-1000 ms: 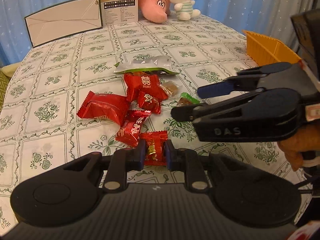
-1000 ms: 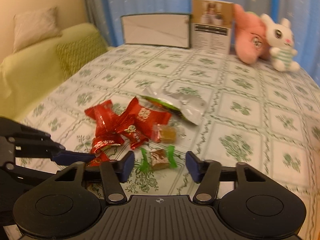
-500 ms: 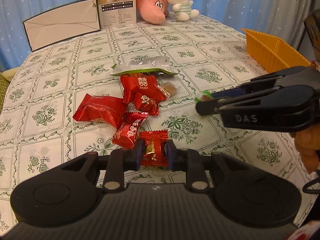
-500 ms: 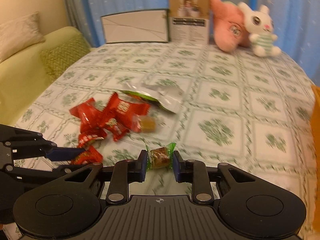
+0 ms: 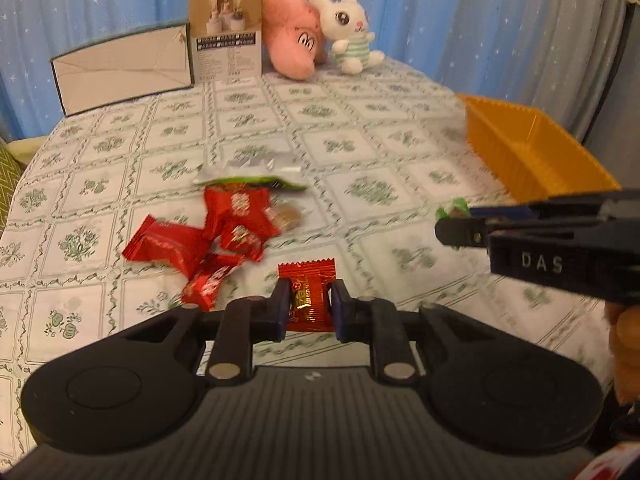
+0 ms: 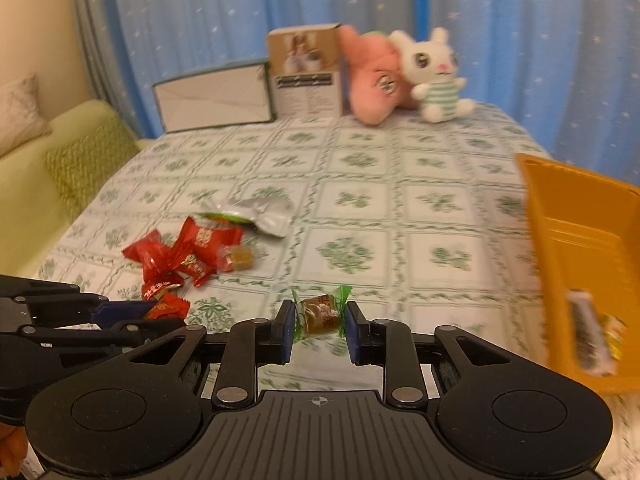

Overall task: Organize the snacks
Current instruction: 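Carry both candies over the orange tray and open both grippers to drop them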

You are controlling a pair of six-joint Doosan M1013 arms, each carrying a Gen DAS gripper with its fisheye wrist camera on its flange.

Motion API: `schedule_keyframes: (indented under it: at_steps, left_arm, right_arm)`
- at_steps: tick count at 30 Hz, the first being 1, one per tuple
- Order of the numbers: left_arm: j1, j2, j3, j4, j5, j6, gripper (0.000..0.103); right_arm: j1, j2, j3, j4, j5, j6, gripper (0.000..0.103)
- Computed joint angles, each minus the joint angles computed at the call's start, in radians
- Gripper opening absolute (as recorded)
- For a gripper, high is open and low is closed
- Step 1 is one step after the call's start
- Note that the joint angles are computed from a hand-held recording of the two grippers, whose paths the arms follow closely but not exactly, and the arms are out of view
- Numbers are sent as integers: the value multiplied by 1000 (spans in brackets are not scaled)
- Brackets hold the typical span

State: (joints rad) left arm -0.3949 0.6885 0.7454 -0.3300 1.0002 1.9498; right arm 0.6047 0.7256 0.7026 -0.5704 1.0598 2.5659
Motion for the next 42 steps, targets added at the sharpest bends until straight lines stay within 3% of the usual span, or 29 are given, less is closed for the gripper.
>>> schedule_keyframes:
  at_steps: [12,19,33,42]
  left_arm:
    - [-80,-22,-76,-101,-7,36,19]
    - [-129,13,-165,-146,36,50,19]
    - [-191,113,-332,-127,159,51,19]
    - [-204,225,-532,-114,279,18,19]
  right_arm:
    - [17,-189,195,-166,49,301,27]
    - [7,-275,296,-245,135,350,27]
    - [-15,-365,452,-255,179,434,27]
    - [-42,-387,495,-236,148,445,27]
